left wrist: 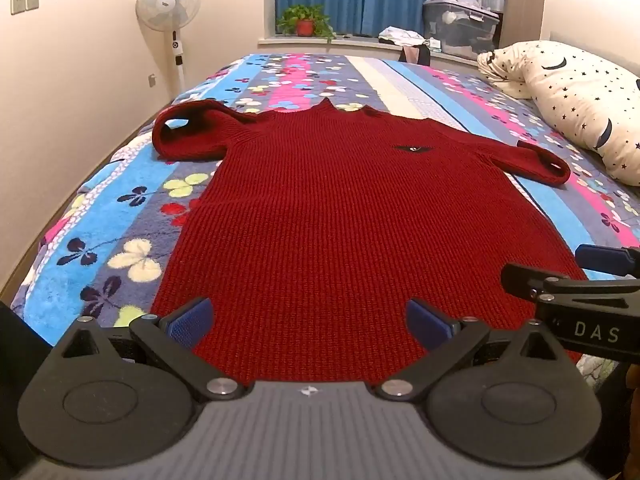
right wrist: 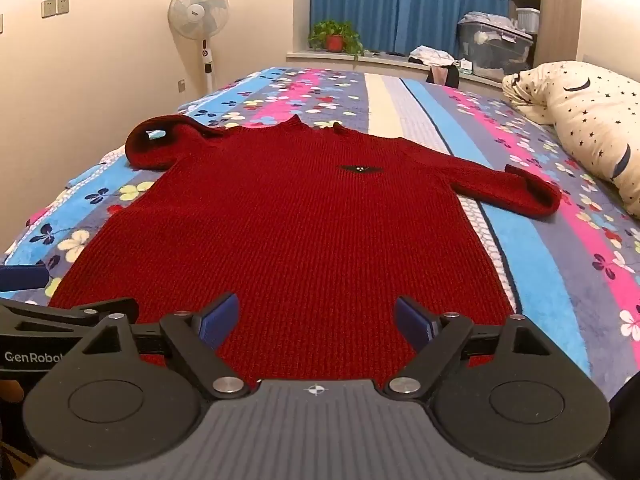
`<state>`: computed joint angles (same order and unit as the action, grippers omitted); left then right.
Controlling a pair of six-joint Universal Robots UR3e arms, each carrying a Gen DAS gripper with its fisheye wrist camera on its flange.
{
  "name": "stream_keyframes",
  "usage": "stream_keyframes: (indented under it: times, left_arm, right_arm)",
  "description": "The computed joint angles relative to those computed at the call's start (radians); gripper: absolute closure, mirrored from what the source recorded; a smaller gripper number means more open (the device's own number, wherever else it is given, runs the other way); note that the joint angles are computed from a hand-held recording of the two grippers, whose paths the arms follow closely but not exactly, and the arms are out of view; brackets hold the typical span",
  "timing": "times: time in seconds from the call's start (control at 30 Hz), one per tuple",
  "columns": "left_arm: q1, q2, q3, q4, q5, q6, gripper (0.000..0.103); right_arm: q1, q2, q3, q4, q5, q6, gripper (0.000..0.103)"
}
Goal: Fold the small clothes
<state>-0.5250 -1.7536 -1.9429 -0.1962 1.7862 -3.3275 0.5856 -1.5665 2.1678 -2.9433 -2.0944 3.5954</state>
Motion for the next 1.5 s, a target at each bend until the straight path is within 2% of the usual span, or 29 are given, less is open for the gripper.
stream_keyframes:
  times: [1.03, 1.5]
  left_arm:
    - [-0.02, -0.01, 0.007, 0.013, 0.012, 0.002, 0.0]
    - [-0.031, -0.004, -0.013, 0.065, 0.019, 0.021, 0.001]
  right_arm:
    - [0.008, 0.01, 0.002, -0.023, -0.02, -0.01, 0.017]
    - [0.016, 0.018, 0.013, -0.041, -0.03, 0.013, 0.017]
